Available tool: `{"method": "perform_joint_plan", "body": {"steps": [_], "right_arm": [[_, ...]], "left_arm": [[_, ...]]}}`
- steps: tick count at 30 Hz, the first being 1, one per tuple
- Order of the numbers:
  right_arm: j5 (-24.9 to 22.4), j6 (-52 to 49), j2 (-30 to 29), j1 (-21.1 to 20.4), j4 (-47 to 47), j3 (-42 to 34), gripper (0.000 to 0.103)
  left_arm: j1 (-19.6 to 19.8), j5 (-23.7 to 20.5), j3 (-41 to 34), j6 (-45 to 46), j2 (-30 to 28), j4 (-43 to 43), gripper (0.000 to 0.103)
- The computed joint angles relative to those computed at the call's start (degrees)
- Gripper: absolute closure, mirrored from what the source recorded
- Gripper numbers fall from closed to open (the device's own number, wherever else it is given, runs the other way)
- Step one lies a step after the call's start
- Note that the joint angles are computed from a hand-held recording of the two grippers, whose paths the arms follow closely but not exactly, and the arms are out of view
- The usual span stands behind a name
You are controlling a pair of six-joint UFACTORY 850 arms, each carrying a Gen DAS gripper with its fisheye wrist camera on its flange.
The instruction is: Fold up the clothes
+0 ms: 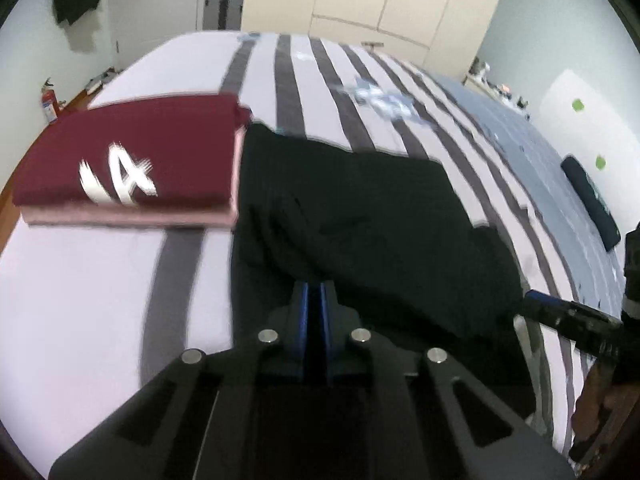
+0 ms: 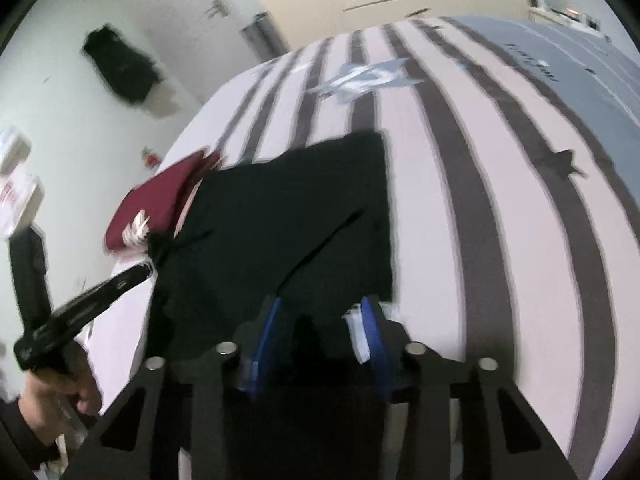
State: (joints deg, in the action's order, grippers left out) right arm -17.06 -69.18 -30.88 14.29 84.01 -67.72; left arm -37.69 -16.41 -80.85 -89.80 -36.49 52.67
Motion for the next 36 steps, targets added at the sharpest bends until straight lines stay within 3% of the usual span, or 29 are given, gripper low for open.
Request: {"method": "perform_joint_plan", "body": {"steps": [3,10,11,12,15,21,29,33,36], "right_arm": [[-0.2,-1.5,0.8,1.9,0.3,2.6,0.079],[-0.8,4.4,-3.1,2.6,-4.9,0.8,0.080],[0.3,3.9,-3.5,2.7,-4.3,0.7,0.085],[1.5,3.3,-3.7,2.9,-3.8,0.6,0.090],[3.9,1.2,-4.0,3.4,-1.6,0.3,0.091],[4.2,12.3,-5.7,2.4,-12.5,-5.3,0.091],[4.2,27.4,-14.2,-0.4,-26.6,-25.0,0.087],[4.3,23.3,-14.7,-1.3,-19.8,-27.7,0.087],[3.0,24.9,-14.6,-1.2,-21.3,-26.7,0.087]], "left_arm": [[-0.7,0.2,0.4,4.7,-0.4,-5.9,0.098],[0.6,-0.3,-2.6,18.0,-2.1,-19.3,0.098],[0.7,-0.5,-2.9,18.8,-2.2,-20.1,0.098],[0.9,-0.5,-3.0,18.8,-2.2,-20.2,0.098],[1.6,0.3,-3.3,15.9,-3.0,-17.7,0.098],[3.1,-0.8,-8.2,15.1,-5.2,-15.2,0.099],[5.9,-6.1,-21.6,20.5,-11.3,-14.8,0.099],[6.0,-5.2,-19.2,17.2,-9.6,-11.6,0.099],[5.7,-6.4,-20.6,22.1,-11.0,-16.0,0.099]]}}
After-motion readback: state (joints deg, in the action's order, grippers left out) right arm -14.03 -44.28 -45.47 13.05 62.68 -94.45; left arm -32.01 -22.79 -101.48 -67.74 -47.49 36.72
